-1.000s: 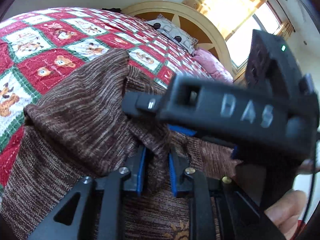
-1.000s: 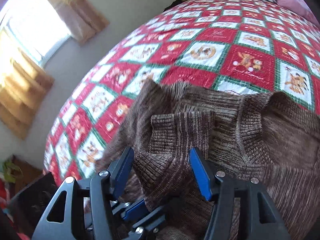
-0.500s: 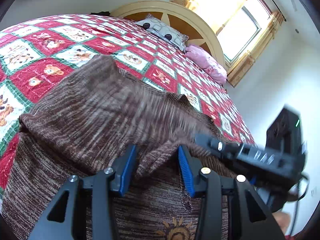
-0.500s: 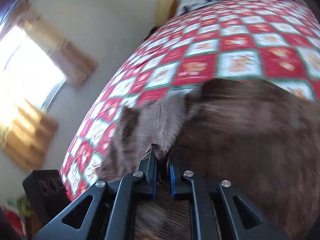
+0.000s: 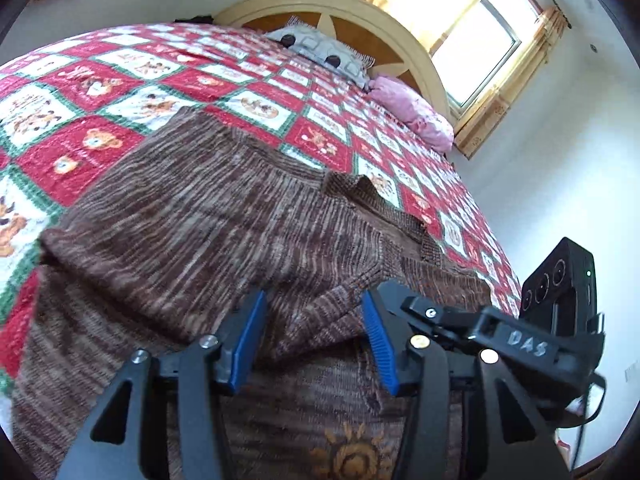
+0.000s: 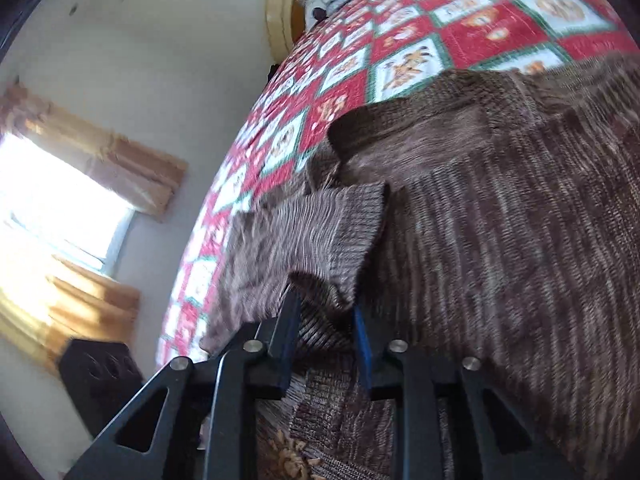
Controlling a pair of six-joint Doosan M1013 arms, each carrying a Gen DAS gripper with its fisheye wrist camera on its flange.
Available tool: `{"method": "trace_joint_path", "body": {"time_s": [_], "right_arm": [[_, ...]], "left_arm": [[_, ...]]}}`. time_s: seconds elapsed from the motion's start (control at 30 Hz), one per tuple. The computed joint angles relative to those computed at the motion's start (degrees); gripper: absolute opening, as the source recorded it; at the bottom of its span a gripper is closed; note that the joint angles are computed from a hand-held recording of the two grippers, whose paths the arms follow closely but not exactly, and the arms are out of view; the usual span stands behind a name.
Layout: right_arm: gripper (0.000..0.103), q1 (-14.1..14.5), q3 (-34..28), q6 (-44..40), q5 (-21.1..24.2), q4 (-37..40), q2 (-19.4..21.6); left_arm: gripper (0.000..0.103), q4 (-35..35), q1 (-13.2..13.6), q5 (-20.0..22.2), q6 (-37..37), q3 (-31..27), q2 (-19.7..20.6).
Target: Fold small clothes
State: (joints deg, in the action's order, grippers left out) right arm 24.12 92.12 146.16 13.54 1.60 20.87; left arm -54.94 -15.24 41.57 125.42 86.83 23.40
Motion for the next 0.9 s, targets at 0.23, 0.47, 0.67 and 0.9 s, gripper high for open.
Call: {"method": "trace_joint_path", "body": {"time_s": [0.23, 0.47, 0.67, 0.9], "right_arm": [[0.007, 2.6, -5.5, 4.6, 12.2, -17.0, 1.6], [0.006, 3.4, -4.7, 11.0, 11.7, -29.9, -0.7], [0.007, 4.3, -5.7, 7.3, 21.6, -32.4, 0.2], [0.01, 2.6, -2.9, 8.0, 19.1, -26.5, -1.1]], "left_arm": [[0.063, 12.6, 1.7, -7.8, -8.8, 0.1, -2.1], [0.067, 24.2, 3.1, -14.0, -22.0, -1.9, -2.1], [0.067, 41.7, -0.7, -16.1, -30.6, -1.5, -1.4], [0.078, 60.8, -2.6, -8.9, -48.2, -4.6, 2.1]]}}
